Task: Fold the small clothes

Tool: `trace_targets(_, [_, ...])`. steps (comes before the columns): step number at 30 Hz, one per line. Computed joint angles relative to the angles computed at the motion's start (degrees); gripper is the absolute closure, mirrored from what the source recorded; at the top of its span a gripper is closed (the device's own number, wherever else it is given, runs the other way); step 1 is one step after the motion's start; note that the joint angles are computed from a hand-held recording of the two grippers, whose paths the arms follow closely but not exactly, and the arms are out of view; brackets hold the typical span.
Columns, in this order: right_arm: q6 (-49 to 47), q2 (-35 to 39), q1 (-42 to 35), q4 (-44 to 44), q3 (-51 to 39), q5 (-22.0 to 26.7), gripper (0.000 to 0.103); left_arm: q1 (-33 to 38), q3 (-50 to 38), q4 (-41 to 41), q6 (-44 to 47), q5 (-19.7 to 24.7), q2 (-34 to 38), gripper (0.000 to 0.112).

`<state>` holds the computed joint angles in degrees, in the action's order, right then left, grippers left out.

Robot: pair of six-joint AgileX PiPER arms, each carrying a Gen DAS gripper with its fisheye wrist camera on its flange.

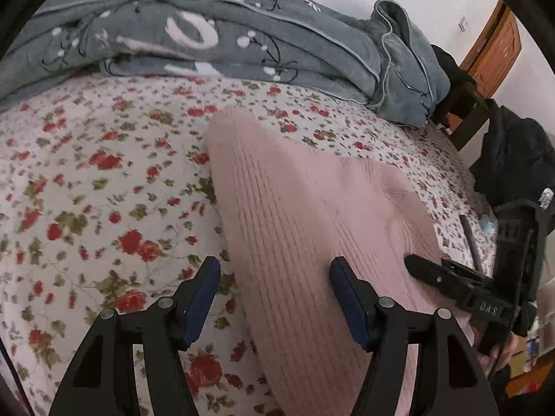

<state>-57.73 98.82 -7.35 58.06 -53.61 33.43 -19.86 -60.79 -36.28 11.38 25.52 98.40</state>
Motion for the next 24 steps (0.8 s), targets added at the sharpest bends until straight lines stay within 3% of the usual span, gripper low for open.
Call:
trace_targets(4, [-5.7, 1.0, -2.8, 4.2, 0.5, 3.0, 0.038, 0.4, 0.2, -5.2, 4.7, -0.2, 1.1, 0.045])
trace_targets(10, [-4.5, 3.0, -3.1, 4.7, -1.4, 5.1, 0.038, 0.1, -0.9, -9.6, 7.8, -1.6, 3.8, 0.045])
trace_targets(13, [-5.6, 5.4, -3.7, 6.8, -3.2, 7.5, 0.038, 0.4, -1.1, -11.8, 9.0, -1.4, 4.1, 0.051])
trace_targets(15, [-5.6, 5.9, -3.3, 7.2, -3.8, 7.8, 0.046, -0.2, -1.1, -9.2, 6.5, -2.3, 3.4, 0.068])
trace_targets(17, [-6.5, 6.0, -3.7, 8.7, -4.0, 10.2, 0.064, -1.0, -1.2, -5.3, 3.4, -3.0, 2.1, 0.075])
trace_targets(24, [0.7, -0.5, 2.9, 5.0, -4.1, 2.9, 0.07, 1.9, -0.6, -4.5, 4.3, -3.2, -2.4, 0.079])
